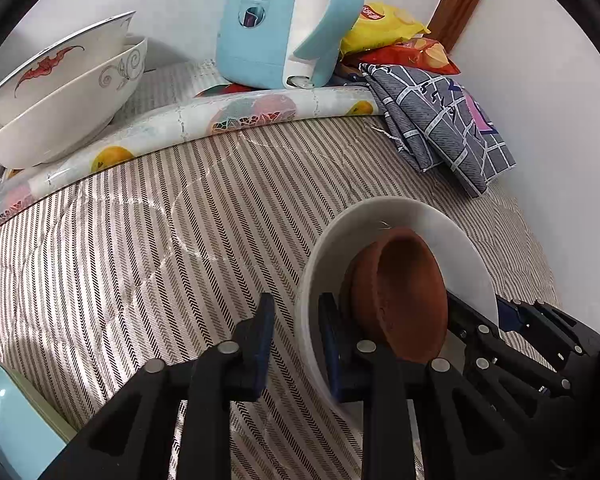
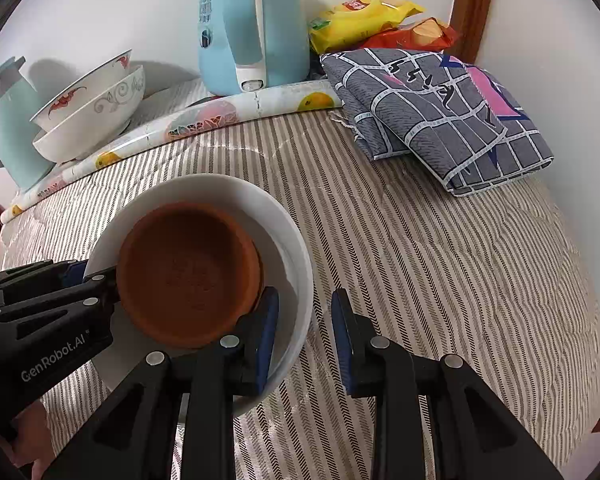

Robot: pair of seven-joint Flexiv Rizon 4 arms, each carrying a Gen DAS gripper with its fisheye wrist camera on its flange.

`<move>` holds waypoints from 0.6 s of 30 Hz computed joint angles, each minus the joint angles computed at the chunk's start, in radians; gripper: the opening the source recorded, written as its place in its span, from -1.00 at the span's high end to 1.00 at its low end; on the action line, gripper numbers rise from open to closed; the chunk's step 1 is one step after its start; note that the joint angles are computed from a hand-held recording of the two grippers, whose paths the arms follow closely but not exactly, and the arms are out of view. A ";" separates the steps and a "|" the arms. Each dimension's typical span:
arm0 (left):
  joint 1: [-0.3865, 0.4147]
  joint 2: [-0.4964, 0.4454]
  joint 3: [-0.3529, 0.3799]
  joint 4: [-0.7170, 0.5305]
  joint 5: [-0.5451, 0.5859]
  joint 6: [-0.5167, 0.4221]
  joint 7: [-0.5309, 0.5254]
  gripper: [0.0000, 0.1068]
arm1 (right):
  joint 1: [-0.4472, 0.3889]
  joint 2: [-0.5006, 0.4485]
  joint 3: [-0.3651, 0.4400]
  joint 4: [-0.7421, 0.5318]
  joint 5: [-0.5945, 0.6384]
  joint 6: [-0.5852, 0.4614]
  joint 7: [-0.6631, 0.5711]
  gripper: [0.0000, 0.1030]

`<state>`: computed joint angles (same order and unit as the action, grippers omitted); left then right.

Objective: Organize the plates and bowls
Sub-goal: 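Lift the white bowl with both grippers and carry it over the plate stack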

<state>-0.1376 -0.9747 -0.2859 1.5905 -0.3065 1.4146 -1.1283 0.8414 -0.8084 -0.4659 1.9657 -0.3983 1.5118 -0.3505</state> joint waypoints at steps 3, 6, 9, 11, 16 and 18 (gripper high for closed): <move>0.012 0.000 -0.021 0.011 0.001 0.016 0.009 0.75 | 0.017 -0.007 -0.016 0.000 0.004 0.010 0.006 0.67; 0.024 -0.004 -0.039 0.019 -0.006 0.030 0.007 0.76 | 0.030 -0.013 -0.025 -0.002 0.014 0.012 0.011 0.72; 0.034 -0.003 -0.051 0.027 -0.003 0.039 0.016 0.76 | 0.045 -0.014 -0.040 0.003 0.018 0.013 0.011 0.73; 0.039 -0.002 -0.057 0.034 -0.002 0.048 0.018 0.76 | 0.050 -0.012 -0.042 0.006 0.019 0.005 0.010 0.73; 0.054 0.003 -0.073 0.052 -0.008 0.051 0.015 0.76 | 0.069 -0.007 -0.056 0.012 0.017 -0.007 0.024 0.74; 0.057 0.007 -0.075 0.059 -0.007 0.049 0.016 0.76 | 0.074 -0.004 -0.058 0.018 0.016 -0.006 0.032 0.75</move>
<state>-0.0804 -0.9677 -0.3606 1.6494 -0.3136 1.4634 -1.1124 0.9149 -0.8126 -0.5237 1.9833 -0.3822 1.5059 -0.3185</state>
